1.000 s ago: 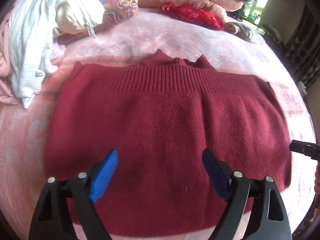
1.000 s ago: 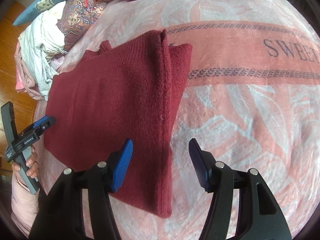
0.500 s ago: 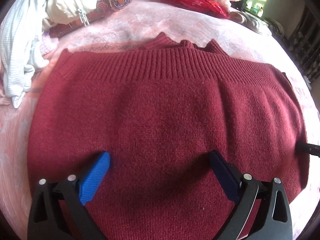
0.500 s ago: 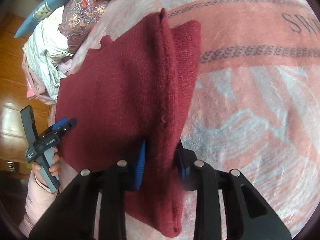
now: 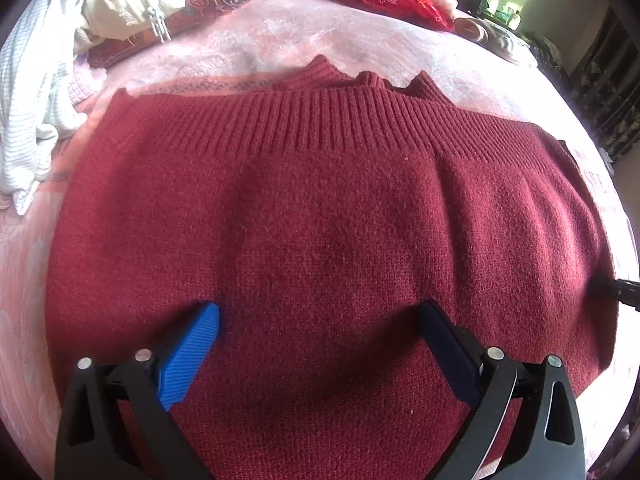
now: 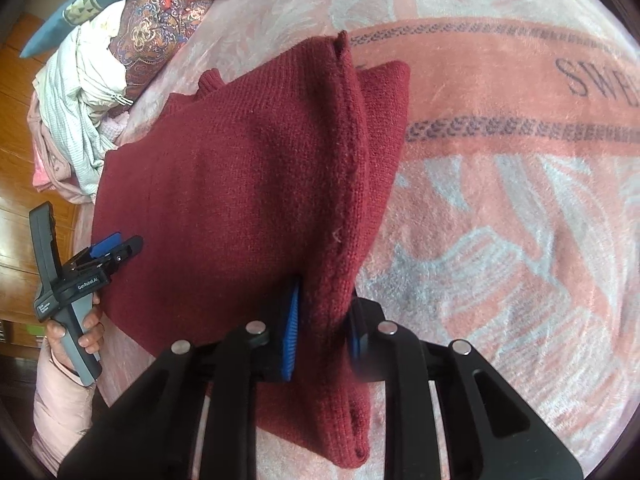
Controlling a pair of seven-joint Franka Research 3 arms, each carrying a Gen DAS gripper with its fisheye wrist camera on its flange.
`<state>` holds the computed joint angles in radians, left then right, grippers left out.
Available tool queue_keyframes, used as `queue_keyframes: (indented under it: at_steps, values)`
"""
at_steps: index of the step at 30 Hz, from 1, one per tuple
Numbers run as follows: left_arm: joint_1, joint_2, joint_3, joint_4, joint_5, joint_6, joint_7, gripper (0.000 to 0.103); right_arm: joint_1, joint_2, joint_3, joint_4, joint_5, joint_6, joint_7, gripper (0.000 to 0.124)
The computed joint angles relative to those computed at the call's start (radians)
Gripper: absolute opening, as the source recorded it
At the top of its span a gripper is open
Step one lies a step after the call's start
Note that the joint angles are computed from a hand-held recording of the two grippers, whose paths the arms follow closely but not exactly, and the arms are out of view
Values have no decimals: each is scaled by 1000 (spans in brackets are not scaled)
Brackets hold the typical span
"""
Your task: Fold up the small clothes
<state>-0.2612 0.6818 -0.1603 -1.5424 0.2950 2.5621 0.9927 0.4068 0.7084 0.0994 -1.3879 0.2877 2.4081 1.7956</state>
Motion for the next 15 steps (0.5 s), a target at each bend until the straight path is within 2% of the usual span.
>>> queue_keyframes:
  at_steps: [8,15]
  values:
    - [7,7,-6,7,-15,-5,19,100,36,9,-24,87,-61,-72,58,17]
    - [7,10,-7,9,-20,-4,24,100,85,61,-30,250,-122,-157,85,17]
